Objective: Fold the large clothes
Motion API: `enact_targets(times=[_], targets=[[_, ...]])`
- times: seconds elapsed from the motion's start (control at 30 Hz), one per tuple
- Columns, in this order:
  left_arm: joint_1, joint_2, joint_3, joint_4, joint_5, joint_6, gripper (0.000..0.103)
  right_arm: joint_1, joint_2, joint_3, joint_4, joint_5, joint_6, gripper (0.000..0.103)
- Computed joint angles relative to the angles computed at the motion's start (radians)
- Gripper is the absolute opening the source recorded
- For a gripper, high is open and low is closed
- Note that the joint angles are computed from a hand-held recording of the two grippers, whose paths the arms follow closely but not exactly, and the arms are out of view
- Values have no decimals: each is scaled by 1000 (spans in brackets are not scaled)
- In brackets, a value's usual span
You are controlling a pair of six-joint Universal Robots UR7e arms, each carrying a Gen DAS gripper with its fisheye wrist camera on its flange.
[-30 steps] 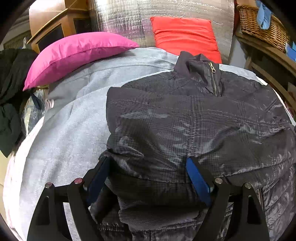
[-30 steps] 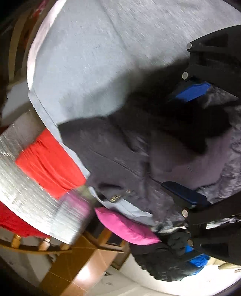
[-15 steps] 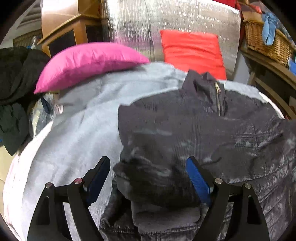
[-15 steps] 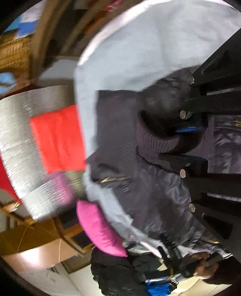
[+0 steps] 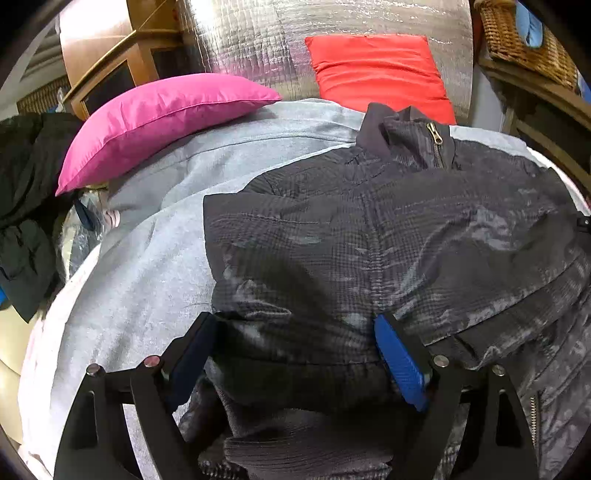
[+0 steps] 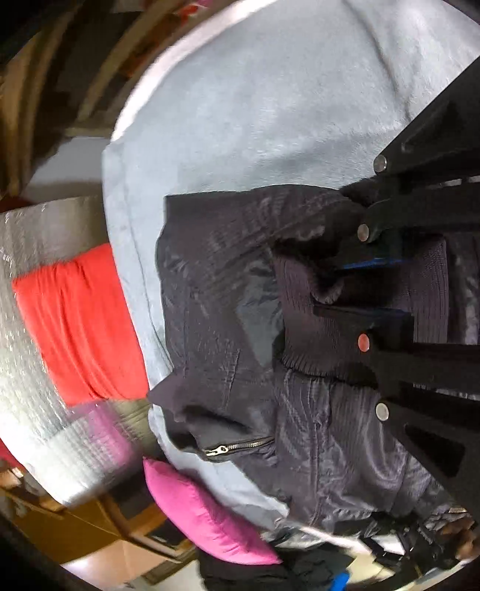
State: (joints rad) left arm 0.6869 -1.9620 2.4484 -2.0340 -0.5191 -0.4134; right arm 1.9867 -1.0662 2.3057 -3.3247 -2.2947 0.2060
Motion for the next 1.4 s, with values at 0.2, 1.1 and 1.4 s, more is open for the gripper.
enact_targets(times=[0.2,1.1,1.4], targets=[[-40,-94,-31,105,49,-49,88,64,-140,51,44,21,94,26],[57,-22,-7,26,112,54,88,146,48,-59,119,-6,-67,54],[42,-22,7,20,132,61,88,91,125,-133,159,-3,-56,70]])
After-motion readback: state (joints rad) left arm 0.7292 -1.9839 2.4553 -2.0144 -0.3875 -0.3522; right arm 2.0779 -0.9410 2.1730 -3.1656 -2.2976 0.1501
